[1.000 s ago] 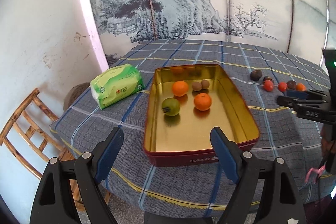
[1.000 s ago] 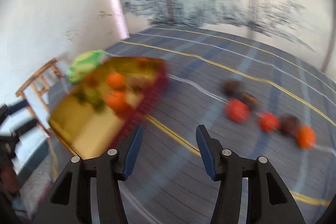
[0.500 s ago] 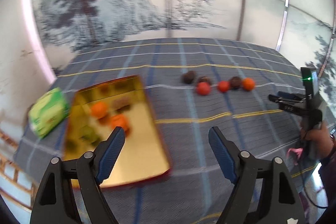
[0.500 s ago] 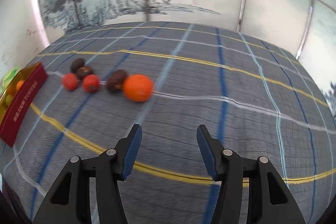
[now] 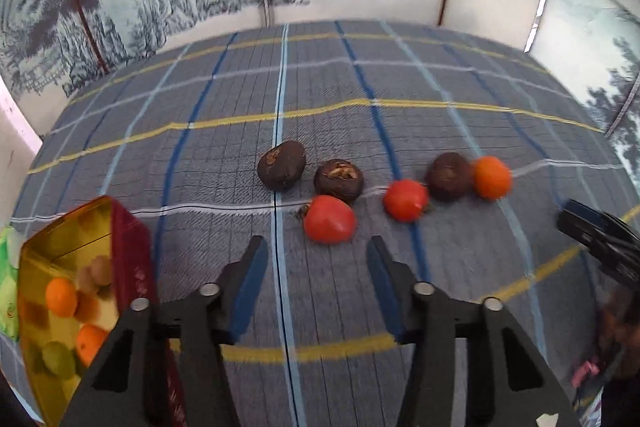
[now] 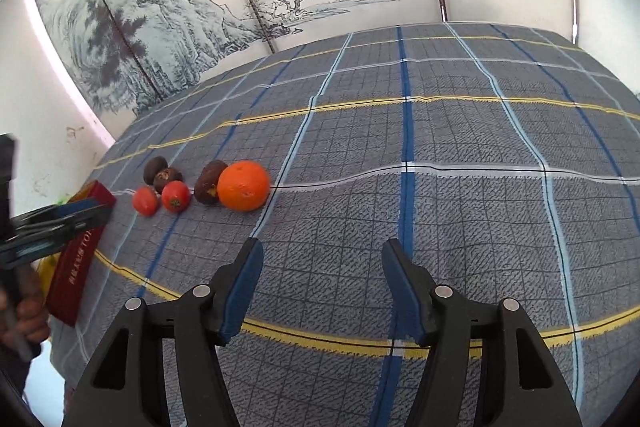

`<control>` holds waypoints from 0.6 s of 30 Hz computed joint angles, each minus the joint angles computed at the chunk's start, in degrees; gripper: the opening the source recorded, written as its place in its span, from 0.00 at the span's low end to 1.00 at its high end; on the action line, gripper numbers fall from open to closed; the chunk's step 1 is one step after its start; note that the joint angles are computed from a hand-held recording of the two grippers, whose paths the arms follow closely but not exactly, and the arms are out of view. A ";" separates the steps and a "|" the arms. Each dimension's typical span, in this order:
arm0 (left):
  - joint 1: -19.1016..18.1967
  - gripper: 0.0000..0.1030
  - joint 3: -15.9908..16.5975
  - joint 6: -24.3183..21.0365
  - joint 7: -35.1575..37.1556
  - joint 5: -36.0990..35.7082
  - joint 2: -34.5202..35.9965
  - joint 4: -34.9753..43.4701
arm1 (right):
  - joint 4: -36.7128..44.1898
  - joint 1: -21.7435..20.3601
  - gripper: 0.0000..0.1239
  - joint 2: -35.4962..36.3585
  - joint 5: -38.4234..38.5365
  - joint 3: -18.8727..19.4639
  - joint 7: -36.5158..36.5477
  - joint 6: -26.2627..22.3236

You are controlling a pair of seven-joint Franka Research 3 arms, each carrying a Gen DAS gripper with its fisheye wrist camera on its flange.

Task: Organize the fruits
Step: 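Grasp the red tomato with the left gripper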

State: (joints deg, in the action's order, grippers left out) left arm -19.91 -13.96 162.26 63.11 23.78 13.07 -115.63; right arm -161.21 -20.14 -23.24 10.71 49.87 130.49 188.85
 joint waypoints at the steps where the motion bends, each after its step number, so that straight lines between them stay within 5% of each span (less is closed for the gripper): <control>1: -0.10 0.41 0.15 -0.51 -0.18 0.07 0.72 0.71 | -0.30 1.06 0.52 0.49 -0.07 -1.15 -0.23 0.88; 9: -1.78 0.43 1.40 -1.42 -1.89 3.13 5.43 5.46 | -0.75 5.33 0.55 2.95 4.08 -4.38 -5.10 4.28; 12: -2.06 0.30 1.32 -2.24 -1.20 3.39 7.26 7.20 | -0.66 6.77 0.56 3.70 5.77 -5.40 -7.01 4.79; 18: -1.28 0.29 0.71 3.51 -2.76 1.17 4.91 2.19 | -0.36 8.30 0.57 4.43 9.80 -6.10 -10.40 5.11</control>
State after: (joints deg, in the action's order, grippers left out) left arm -21.19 -13.25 165.77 60.36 24.95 17.99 -113.44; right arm -161.57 -11.83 -18.80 20.51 43.76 120.09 193.96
